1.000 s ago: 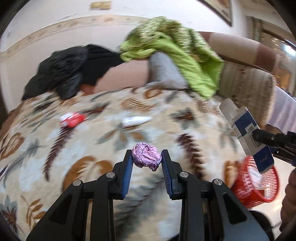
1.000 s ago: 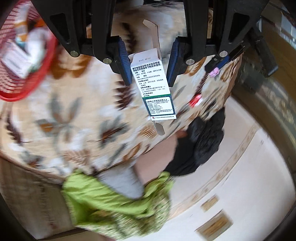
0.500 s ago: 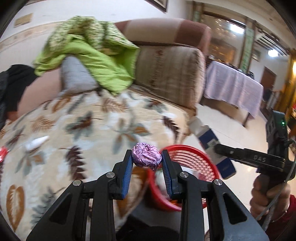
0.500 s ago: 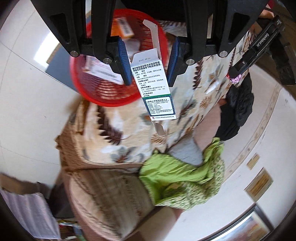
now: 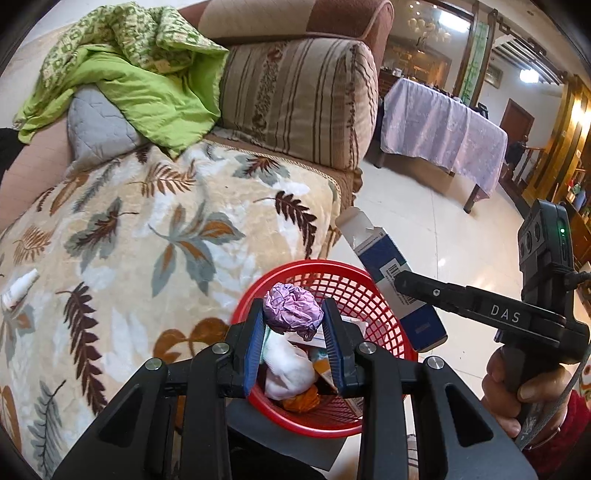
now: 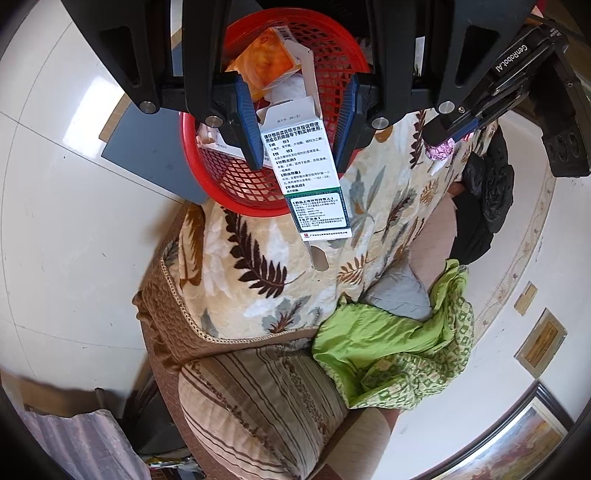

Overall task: Collect trash
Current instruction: 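Carry the wrapper and white-green box over the red basket and release both, then withdraw both open grippers from the basket back over the bed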

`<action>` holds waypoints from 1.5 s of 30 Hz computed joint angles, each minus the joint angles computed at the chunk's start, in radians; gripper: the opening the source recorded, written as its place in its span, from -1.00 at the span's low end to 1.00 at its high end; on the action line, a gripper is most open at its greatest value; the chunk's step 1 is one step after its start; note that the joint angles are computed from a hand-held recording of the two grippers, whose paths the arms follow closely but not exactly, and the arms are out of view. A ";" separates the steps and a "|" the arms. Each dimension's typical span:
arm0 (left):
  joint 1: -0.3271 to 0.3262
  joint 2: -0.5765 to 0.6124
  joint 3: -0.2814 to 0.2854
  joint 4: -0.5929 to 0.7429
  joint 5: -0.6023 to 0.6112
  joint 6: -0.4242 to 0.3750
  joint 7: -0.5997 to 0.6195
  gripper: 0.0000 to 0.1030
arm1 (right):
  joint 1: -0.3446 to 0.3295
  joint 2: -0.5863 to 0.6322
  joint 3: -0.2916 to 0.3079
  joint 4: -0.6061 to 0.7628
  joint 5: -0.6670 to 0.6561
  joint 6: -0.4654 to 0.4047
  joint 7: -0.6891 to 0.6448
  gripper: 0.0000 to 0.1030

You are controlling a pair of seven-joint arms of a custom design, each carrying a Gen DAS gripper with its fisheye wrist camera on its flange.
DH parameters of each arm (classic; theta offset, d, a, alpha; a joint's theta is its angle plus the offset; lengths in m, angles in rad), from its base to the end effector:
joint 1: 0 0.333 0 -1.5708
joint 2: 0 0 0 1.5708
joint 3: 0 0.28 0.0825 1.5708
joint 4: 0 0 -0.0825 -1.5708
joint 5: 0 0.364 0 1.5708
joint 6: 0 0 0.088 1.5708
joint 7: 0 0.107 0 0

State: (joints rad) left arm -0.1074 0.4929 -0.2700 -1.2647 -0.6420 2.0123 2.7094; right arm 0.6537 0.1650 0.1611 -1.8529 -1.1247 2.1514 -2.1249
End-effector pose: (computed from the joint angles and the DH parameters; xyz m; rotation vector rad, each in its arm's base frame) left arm 0.6441 -0.2482 0.4980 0.4405 -2.8284 1.1721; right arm 0.4434 0.4101 0.4397 -0.4381 2.2103 -0.5790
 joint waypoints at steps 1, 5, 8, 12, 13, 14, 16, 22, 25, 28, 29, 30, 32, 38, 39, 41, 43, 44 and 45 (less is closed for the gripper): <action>-0.003 0.000 0.000 -0.001 0.005 -0.004 0.000 -0.43 | -0.001 -0.001 -0.001 -0.004 0.001 0.004 0.002 -0.19; -0.022 0.006 0.000 0.005 0.029 -0.018 -0.011 -0.42 | -0.009 -0.003 -0.003 -0.015 0.011 0.024 0.010 -0.15; -0.029 0.007 0.001 0.000 0.037 -0.019 -0.016 -0.34 | -0.016 -0.005 -0.004 -0.026 0.031 0.037 0.007 -0.13; -0.024 0.014 0.002 0.008 0.032 -0.029 -0.027 -0.12 | -0.012 -0.006 0.000 -0.027 0.032 0.019 0.007 -0.07; -0.022 0.018 0.002 0.015 0.030 -0.033 -0.033 -0.10 | -0.009 -0.006 0.001 -0.024 0.031 0.009 0.004 -0.07; -0.021 0.025 0.002 0.027 0.029 -0.038 -0.040 -0.05 | -0.008 -0.006 0.001 -0.022 0.026 0.006 0.001 -0.07; -0.019 0.025 0.002 0.030 0.029 -0.034 -0.043 0.04 | -0.009 -0.004 0.000 -0.018 0.023 0.002 -0.013 -0.07; 0.006 0.018 0.001 0.033 0.002 -0.029 -0.047 0.10 | -0.016 0.001 -0.006 0.004 0.026 0.002 -0.055 -0.07; 0.022 0.022 0.004 0.050 -0.011 -0.033 -0.055 0.16 | -0.009 0.010 -0.005 0.036 0.024 -0.040 -0.086 -0.07; 0.038 0.024 0.008 0.066 -0.017 -0.037 -0.063 0.17 | 0.001 0.026 -0.008 0.078 0.019 -0.078 -0.118 -0.07; 0.046 0.022 0.009 0.069 -0.021 -0.038 -0.064 0.17 | 0.003 0.032 -0.010 0.093 0.017 -0.084 -0.126 -0.07; 0.054 0.020 0.010 0.072 -0.027 -0.037 -0.063 0.18 | 0.003 0.038 -0.013 0.106 0.014 -0.084 -0.133 -0.05; 0.071 0.017 0.013 0.074 -0.036 -0.034 -0.063 0.25 | 0.004 0.052 -0.021 0.135 0.006 -0.075 -0.151 -0.03; 0.108 0.033 0.030 0.112 -0.035 -0.026 -0.083 0.26 | 0.023 0.128 -0.053 0.274 -0.021 -0.070 -0.237 -0.01; 0.113 0.043 0.032 0.129 -0.032 -0.030 -0.091 0.26 | 0.026 0.142 -0.060 0.299 -0.025 -0.063 -0.250 0.00; 0.126 0.056 0.034 0.153 -0.029 -0.028 -0.104 0.26 | 0.033 0.179 -0.077 0.354 -0.035 -0.033 -0.275 0.02; 0.134 0.073 0.036 0.180 -0.020 -0.029 -0.122 0.26 | 0.039 0.219 -0.095 0.412 -0.035 0.003 -0.303 0.03; 0.139 0.085 0.037 0.200 -0.015 -0.030 -0.135 0.26 | 0.043 0.238 -0.104 0.438 -0.031 0.020 -0.316 0.03; 0.145 0.094 0.038 0.214 -0.012 -0.029 -0.144 0.26 | 0.047 0.258 -0.113 0.465 -0.025 0.039 -0.331 0.04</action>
State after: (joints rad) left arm 0.0372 0.5866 -0.2321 -1.0502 -0.6539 1.9829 2.5653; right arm 0.7004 0.4229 0.0483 -1.3875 -1.1501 2.1900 -2.4562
